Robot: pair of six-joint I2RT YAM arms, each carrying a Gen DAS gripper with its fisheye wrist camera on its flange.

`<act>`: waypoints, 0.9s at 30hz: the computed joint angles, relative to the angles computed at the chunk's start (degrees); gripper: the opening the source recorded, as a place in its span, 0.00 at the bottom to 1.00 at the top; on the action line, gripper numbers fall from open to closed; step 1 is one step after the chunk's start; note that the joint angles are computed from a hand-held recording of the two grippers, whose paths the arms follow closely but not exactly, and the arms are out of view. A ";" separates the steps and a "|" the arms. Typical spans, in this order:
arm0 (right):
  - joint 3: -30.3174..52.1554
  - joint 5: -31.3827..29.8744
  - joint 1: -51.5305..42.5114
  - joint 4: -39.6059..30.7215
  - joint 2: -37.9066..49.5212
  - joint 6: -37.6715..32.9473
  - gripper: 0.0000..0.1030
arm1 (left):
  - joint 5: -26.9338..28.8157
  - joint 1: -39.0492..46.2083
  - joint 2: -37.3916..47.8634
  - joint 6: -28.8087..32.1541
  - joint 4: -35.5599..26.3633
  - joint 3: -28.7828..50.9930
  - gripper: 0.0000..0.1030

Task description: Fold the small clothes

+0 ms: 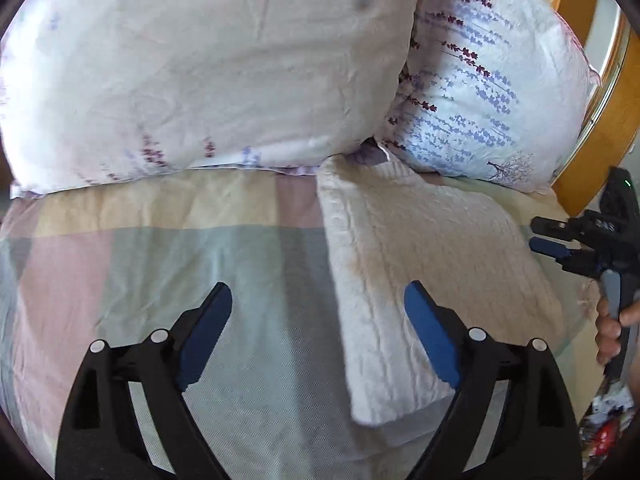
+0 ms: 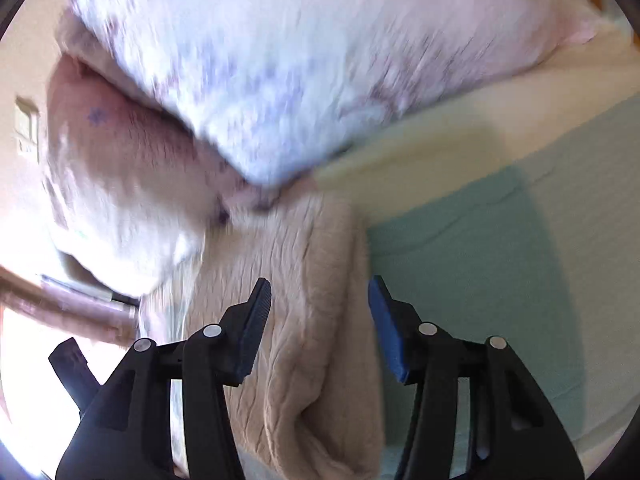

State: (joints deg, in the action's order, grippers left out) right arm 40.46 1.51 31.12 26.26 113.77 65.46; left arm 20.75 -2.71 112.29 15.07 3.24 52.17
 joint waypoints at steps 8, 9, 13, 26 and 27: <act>16.67 21.55 10.61 -31.57 1.89 -1.08 0.65 | -7.27 3.83 -6.07 4.08 9.85 -15.32 0.98; 14.34 25.45 14.33 -31.74 -0.60 -0.03 0.77 | -6.76 3.86 -6.17 4.47 10.77 -16.79 0.98; 4.71 37.55 29.01 -31.37 -6.65 9.29 0.95 | -5.17 3.30 -4.32 4.98 15.59 -21.47 0.98; 33.18 31.38 34.50 -54.04 18.54 18.85 0.99 | -9.54 -0.80 4.06 4.25 32.44 -28.84 0.98; 33.39 31.79 34.92 -54.10 19.03 20.28 0.99 | -9.11 -0.52 4.53 4.75 34.20 -29.47 0.98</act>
State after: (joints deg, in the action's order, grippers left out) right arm 73.85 33.30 66.03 -27.83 132.80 85.73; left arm 11.64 -3.23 116.82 19.82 37.44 22.70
